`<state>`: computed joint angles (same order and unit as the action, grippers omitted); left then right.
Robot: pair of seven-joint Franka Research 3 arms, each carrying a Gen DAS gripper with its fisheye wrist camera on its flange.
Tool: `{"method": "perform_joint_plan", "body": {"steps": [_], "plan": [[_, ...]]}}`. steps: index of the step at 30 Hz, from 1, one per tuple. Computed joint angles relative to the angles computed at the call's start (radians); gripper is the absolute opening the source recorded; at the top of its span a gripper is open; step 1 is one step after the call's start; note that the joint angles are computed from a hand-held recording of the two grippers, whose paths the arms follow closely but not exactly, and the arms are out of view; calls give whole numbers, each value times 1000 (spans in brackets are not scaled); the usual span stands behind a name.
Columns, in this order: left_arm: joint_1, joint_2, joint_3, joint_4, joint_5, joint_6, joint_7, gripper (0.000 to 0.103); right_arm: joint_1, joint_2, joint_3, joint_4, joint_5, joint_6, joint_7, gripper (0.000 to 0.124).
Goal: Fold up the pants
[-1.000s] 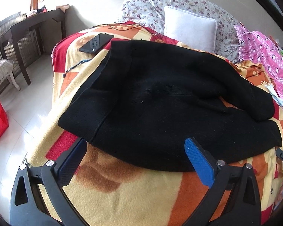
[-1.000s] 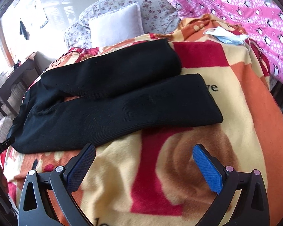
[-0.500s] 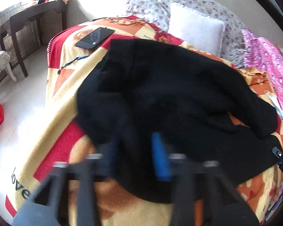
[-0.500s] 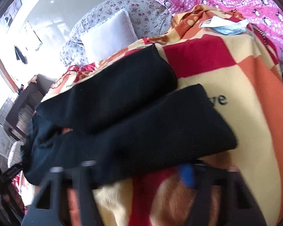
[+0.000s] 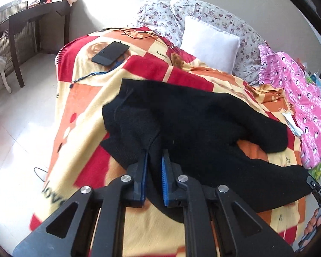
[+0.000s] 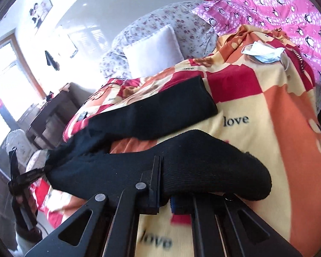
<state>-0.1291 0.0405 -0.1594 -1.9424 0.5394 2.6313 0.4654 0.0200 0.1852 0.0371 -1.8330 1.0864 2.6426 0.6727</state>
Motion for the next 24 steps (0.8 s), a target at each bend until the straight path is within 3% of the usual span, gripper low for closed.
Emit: {"method": "perform_joint_plan", "body": {"steps": [3,4,6,9,10,13,16,17,18,19,21,24], "plan": [[-5,-13,-4,-24,17,-80,3,10,16,-37,-23,-70,-141,-13,70,26],[-5,-12,-4,-29,22,-108,-5,10,24,-37,-33,-88,-206,-1,114,43],[-5,-20,-4,-42,35,-160,-26,10,29,-38,-51,-126,-299,27,204,47],[5,-77,-2,-101,39,-147,-59,10,11,-49,-68,-166,-337,86,302,51],[9,-95,-6,-114,61,-152,-75,10,6,-50,-76,-173,-355,110,341,58],[14,-109,-22,-104,126,-165,-104,10,-21,-16,-81,-130,-388,107,405,65],[8,-96,-32,-81,138,-144,-87,17,-62,42,-40,-67,-295,57,344,65],[5,-88,-34,-73,136,-140,-76,25,-70,54,-24,-57,-262,60,299,57],[0,-75,-36,-60,137,-134,-67,35,-65,67,-12,-49,-251,89,257,43],[-3,-59,-36,-44,139,-126,-61,40,-55,79,-12,-38,-275,92,255,4],[-11,-35,-34,-20,142,-119,-61,48,-21,85,-22,-35,-359,140,279,6],[-25,5,-30,10,142,-92,-61,59,-24,62,2,-62,-346,242,237,6]]}}
